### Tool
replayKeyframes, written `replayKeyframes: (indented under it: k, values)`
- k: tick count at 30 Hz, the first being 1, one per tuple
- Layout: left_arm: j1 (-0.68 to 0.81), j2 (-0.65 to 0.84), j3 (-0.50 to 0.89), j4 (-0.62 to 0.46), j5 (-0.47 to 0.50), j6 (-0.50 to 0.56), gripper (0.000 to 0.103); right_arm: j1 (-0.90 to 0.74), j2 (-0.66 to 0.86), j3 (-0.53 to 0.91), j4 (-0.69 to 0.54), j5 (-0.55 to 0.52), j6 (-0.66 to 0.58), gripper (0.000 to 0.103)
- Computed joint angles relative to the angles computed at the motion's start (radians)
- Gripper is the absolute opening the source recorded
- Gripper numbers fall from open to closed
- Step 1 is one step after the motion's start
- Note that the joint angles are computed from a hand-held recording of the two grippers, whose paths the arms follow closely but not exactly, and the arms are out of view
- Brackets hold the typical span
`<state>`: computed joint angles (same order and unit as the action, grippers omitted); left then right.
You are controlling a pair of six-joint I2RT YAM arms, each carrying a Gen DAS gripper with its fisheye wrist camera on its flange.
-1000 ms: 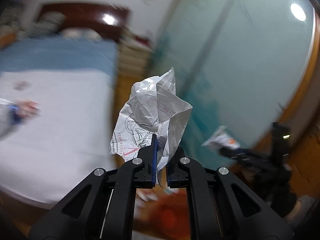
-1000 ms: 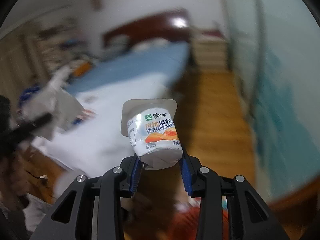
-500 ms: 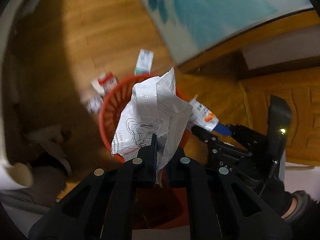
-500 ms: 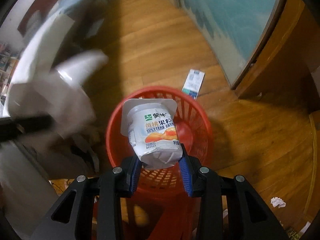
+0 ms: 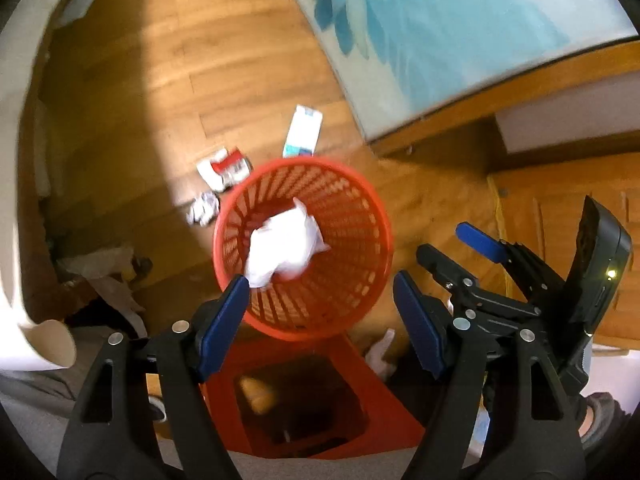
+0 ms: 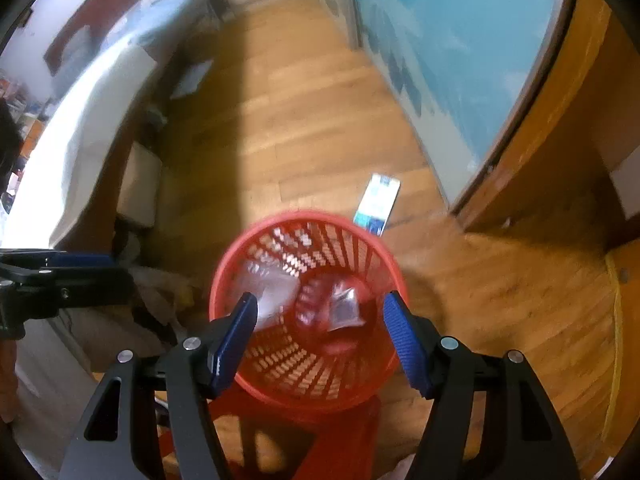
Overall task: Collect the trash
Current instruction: 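Carry bag and yogurt cup over the red wastebasket and open both grippers, then return both grippers to the bed and grasp a clear plastic wrapper with the left gripper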
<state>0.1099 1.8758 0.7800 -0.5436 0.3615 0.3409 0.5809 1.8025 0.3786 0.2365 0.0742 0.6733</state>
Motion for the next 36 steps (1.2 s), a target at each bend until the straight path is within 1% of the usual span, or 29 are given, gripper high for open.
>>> replayKeyframes:
  k: [2, 5, 7, 8, 9, 10, 11, 12, 14, 16, 17, 18, 21, 22, 24, 25, 26, 27, 28, 30, 32, 33, 34, 36]
  values:
    - [0.057, -0.088, -0.021, -0.015, 0.047, 0.031, 0.074, 0.018, -0.087, 0.023, -0.067, 0.036, 0.001, 0.066]
    - [0.182, -0.248, -0.040, -0.054, 0.107, 0.117, 0.074, 0.057, -0.196, 0.094, -0.178, 0.098, -0.005, 0.066]
    - [0.316, -0.347, -0.003, -0.109, 0.160, 0.211, 0.074, 0.091, -0.234, 0.158, -0.226, 0.127, -0.007, 0.066]
    - [0.378, -0.375, 0.023, -0.137, 0.190, 0.250, 0.074, 0.117, -0.239, 0.209, -0.248, 0.143, -0.008, 0.067]
    - [0.466, -0.400, 0.063, -0.177, 0.238, 0.312, 0.074, 0.135, -0.239, 0.242, -0.257, 0.152, -0.009, 0.067]
    - [0.522, -0.410, 0.096, -0.202, 0.269, 0.348, 0.074, 0.166, -0.227, 0.303, -0.270, 0.161, -0.012, 0.067]
    - [0.612, -0.418, 0.143, -0.227, 0.311, 0.395, 0.074, 0.201, -0.208, 0.372, -0.283, 0.174, -0.015, 0.067]
    - [0.706, -0.416, 0.191, -0.240, 0.354, 0.427, 0.074, 0.227, -0.194, 0.418, -0.294, 0.185, -0.015, 0.067]
    - [0.862, -0.373, 0.286, -0.260, 0.434, 0.466, 0.074, 0.300, -0.133, 0.565, -0.315, 0.212, -0.031, 0.067]
    - [1.017, -0.293, 0.389, -0.249, 0.507, 0.477, 0.075, 0.373, -0.051, 0.717, -0.320, 0.239, -0.054, 0.067]
    - [1.073, -0.259, 0.427, -0.240, 0.541, 0.483, 0.079, 0.411, -0.001, 0.803, -0.321, 0.247, -0.068, 0.067]
    - [1.137, -0.209, 0.473, -0.224, 0.575, 0.491, 0.081, 0.437, 0.031, 0.859, -0.325, 0.254, -0.076, 0.067]
    - [1.260, -0.076, 0.571, -0.156, 0.598, 0.466, 0.081, 0.541, 0.181, 1.096, -0.351, 0.273, -0.120, 0.068]
    - [1.289, -0.041, 0.589, -0.125, 0.595, 0.453, 0.081, 0.578, 0.244, 1.195, -0.377, 0.281, -0.140, 0.068]
    - [1.332, 0.022, 0.603, -0.041, 0.582, 0.416, 0.081, 0.626, 0.332, 1.330, -0.413, 0.294, -0.156, 0.068]
    - [1.347, 0.047, 0.608, -0.007, 0.575, 0.398, 0.081, 0.653, 0.392, 1.424, -0.444, 0.294, -0.164, 0.068]
    - [1.358, 0.064, 0.613, 0.015, 0.570, 0.384, 0.081, 0.672, 0.439, 1.499, -0.471, 0.300, -0.171, 0.068]
    - [1.367, 0.075, 0.614, 0.034, 0.566, 0.370, 0.081, 0.696, 0.508, 1.608, -0.516, 0.312, -0.184, 0.069]
    - [1.376, 0.102, 0.625, 0.053, 0.560, 0.348, 0.081, 0.715, 0.547, 1.667, -0.540, 0.322, -0.187, 0.069]
    - [1.396, 0.153, 0.682, 0.023, 0.573, 0.353, 0.081, 0.740, 0.644, 1.825, -0.610, 0.336, -0.192, 0.069]
    - [1.395, 0.155, 0.682, 0.043, 0.570, 0.343, 0.081, 0.760, 0.754, 2.019, -0.707, 0.350, -0.195, 0.070]
    - [1.397, 0.159, 0.687, 0.047, 0.575, 0.345, 0.081, 0.765, 0.779, 2.057, -0.722, 0.358, -0.194, 0.070]
    - [1.396, 0.162, 0.689, 0.062, 0.576, 0.339, 0.082, 0.767, 0.786, 2.058, -0.714, 0.366, -0.194, 0.070]
    - [1.389, 0.168, 0.691, 0.088, 0.575, 0.330, 0.081, 0.758, 0.775, 2.000, -0.679, 0.364, -0.193, 0.071]
